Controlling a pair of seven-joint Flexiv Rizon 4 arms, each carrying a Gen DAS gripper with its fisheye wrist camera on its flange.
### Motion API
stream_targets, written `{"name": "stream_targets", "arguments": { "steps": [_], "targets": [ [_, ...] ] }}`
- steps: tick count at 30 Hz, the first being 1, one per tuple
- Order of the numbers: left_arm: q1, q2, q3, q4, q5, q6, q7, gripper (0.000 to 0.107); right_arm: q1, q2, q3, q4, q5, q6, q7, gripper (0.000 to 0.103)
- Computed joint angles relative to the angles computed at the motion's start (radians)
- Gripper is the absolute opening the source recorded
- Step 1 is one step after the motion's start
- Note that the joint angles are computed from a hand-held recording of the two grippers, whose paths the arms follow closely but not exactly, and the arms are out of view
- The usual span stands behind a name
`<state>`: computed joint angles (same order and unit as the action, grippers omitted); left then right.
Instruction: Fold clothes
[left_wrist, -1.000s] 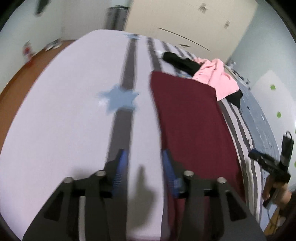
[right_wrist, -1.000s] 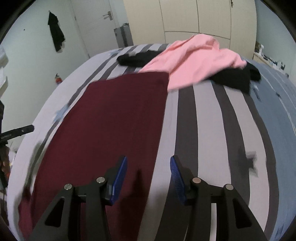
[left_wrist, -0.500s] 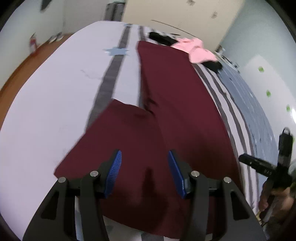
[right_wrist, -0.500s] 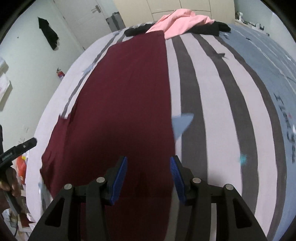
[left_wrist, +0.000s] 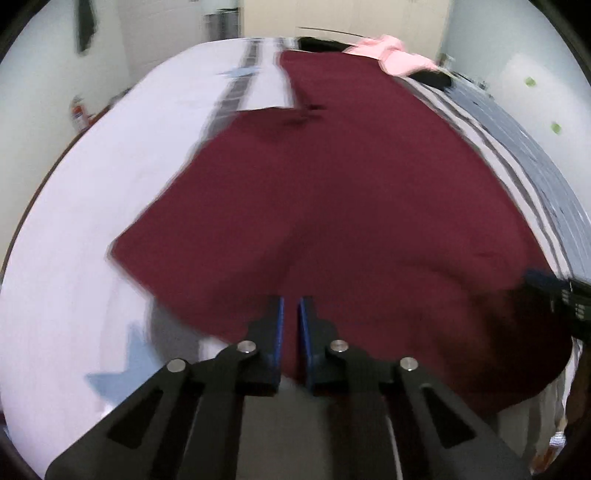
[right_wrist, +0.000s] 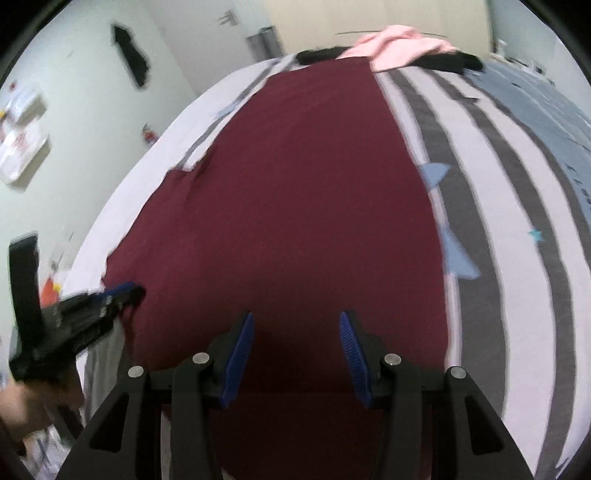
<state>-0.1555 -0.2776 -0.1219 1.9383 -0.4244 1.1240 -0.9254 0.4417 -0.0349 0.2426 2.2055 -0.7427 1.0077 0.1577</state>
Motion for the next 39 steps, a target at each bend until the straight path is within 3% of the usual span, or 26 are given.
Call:
{"name": "stream_targets", "arguments": {
  "steps": [6,8,10,12,17,20,22,26,32,34,35,36,39],
  "targets": [
    [0.023,0.001,0.061,-0.021,0.074,-0.011,-0.117,0.007,0.012,0.034,0.02,0.062,-0.024,0.022,0.081,0.044],
    [0.045,-0.003,0.057,-0.034,0.045,-0.029,-0.14,0.015,0.017,0.05,0.035,0.069,0.013,-0.003,0.066,0.044],
    [0.067,-0.016,0.054,-0.06,0.009,-0.058,-0.172,0.044,0.027,0.062,0.052,0.077,0.052,-0.024,0.066,0.044],
    [0.087,-0.035,0.046,-0.089,-0.032,-0.066,-0.196,0.051,0.038,0.08,0.067,0.082,0.098,-0.051,0.055,0.044],
    [0.118,-0.088,0.015,-0.163,-0.083,-0.083,-0.164,0.054,0.054,0.113,0.085,0.049,0.177,-0.142,0.028,0.043],
    [0.113,-0.112,0.037,-0.204,-0.052,-0.105,-0.211,0.054,0.037,0.134,0.078,0.034,0.152,-0.175,0.048,0.044],
    [0.113,-0.129,0.048,-0.232,-0.03,-0.12,-0.245,0.054,0.018,0.135,0.069,0.029,0.124,-0.176,0.068,0.044],
    [0.149,-0.143,0.006,-0.24,-0.106,-0.205,-0.213,0.056,-0.019,0.111,0.043,0.021,0.059,-0.151,0.095,0.044],
    [0.142,-0.158,-0.007,-0.218,-0.154,-0.178,-0.201,0.069,-0.051,0.075,0.014,0.01,0.012,-0.119,0.093,0.044],
    [0.159,-0.156,-0.038,-0.205,-0.225,-0.18,-0.173,0.067,-0.059,0.072,0.008,0.014,0.012,-0.107,0.094,0.044],
    [0.171,-0.155,-0.058,-0.199,-0.276,-0.192,-0.146,0.062,-0.062,0.071,0.006,0.016,0.01,-0.103,0.094,0.044],
    [0.166,-0.156,-0.06,-0.198,-0.286,-0.204,-0.135,0.048,-0.064,0.07,0.005,0.018,0.01,-0.1,0.094,0.044],
    [0.128,-0.151,-0.038,-0.191,-0.252,-0.184,-0.126,0.04,-0.07,0.071,0.003,0.025,0.019,-0.091,0.094,0.044]
  ]
}}
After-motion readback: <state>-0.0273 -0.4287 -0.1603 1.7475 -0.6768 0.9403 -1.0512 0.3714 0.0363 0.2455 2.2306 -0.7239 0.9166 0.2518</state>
